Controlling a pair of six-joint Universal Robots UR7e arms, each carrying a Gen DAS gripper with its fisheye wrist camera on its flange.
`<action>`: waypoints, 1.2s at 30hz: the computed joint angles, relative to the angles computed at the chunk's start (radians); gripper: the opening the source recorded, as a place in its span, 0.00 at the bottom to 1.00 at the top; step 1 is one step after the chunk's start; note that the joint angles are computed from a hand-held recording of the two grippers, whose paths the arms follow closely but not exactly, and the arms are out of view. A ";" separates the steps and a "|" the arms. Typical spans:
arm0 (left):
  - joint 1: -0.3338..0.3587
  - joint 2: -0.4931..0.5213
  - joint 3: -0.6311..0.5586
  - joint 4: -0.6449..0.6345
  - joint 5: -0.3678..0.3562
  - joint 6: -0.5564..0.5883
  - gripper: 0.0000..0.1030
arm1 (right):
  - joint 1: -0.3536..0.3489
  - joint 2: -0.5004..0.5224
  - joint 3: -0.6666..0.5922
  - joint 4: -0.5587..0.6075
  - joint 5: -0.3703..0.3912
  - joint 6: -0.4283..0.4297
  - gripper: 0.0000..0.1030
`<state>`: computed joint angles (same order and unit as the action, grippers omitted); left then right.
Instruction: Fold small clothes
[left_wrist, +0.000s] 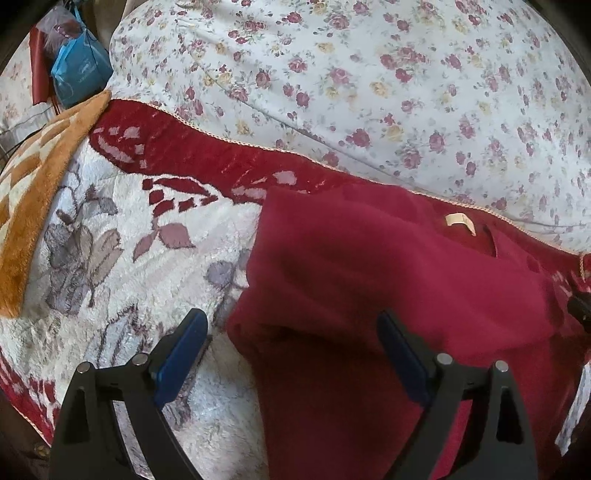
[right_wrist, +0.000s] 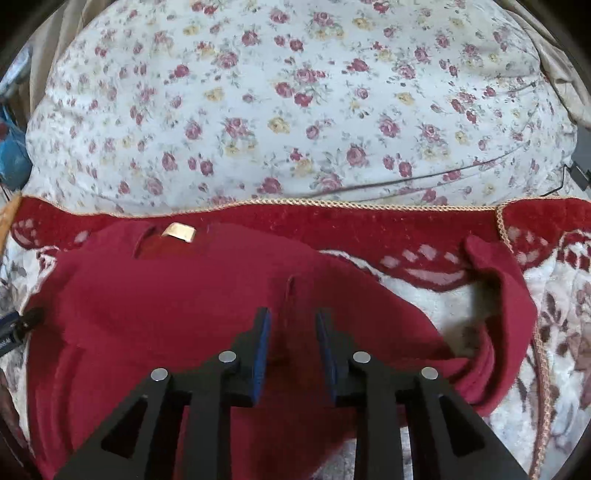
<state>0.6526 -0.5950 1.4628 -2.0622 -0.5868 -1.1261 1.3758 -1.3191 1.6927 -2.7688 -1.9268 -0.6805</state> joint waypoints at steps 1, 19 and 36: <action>-0.001 0.002 -0.001 -0.004 0.002 0.002 0.90 | 0.000 0.002 -0.003 0.025 0.009 -0.015 0.27; 0.006 0.019 -0.016 -0.037 -0.023 0.036 0.90 | -0.061 0.266 -0.602 0.298 -0.343 0.086 0.92; 0.001 0.010 -0.011 -0.054 -0.012 0.048 0.90 | -0.160 0.076 -0.686 0.591 0.290 0.201 0.05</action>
<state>0.6540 -0.5845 1.4516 -2.1165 -0.5987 -1.0784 1.2159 -1.2428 1.0068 -2.1781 -1.6365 -0.4794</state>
